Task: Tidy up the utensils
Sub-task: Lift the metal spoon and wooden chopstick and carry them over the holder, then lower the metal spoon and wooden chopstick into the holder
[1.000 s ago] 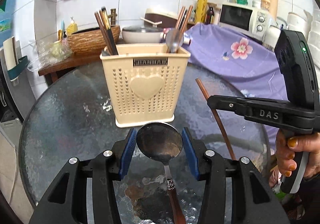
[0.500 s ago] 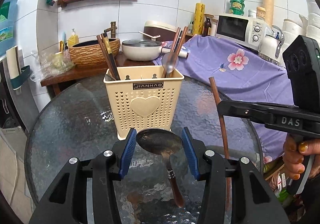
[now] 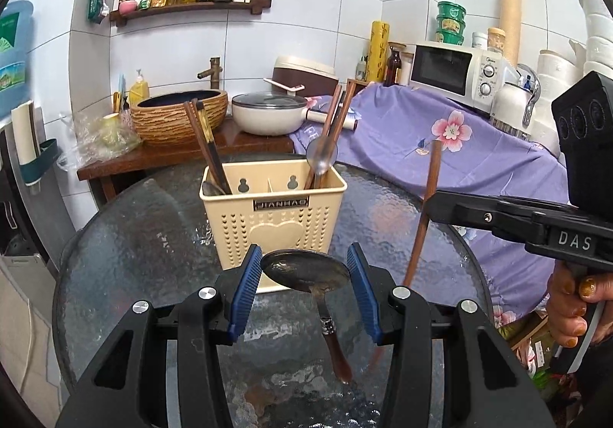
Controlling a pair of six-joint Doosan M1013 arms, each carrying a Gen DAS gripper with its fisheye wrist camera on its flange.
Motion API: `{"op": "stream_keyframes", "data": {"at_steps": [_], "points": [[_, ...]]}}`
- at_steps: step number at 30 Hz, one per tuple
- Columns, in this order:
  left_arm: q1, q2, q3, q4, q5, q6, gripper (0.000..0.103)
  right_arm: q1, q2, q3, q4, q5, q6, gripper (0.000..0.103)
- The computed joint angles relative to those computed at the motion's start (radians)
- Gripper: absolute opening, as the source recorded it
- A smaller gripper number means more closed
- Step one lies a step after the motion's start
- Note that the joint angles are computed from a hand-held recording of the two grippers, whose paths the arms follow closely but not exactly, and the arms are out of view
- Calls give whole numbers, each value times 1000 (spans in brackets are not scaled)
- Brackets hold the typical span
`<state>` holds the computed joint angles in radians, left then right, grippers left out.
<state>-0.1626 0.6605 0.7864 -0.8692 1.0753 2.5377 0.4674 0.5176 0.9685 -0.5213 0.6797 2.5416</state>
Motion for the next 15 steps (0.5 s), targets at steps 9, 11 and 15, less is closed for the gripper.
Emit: {"op": "stream_keyframes", "data": {"at_steps": [9, 11, 15], "points": [[-3, 25, -74, 6, -10, -27, 45, 2, 18, -64, -25, 47, -45, 7], [-3, 38, -110, 11, -3, -45, 45, -1, 26, -93, -17, 62, -76, 7], [-7, 77, -209, 25, 17, -99, 45, -8, 46, -160, 11, 97, -136, 7]]}}
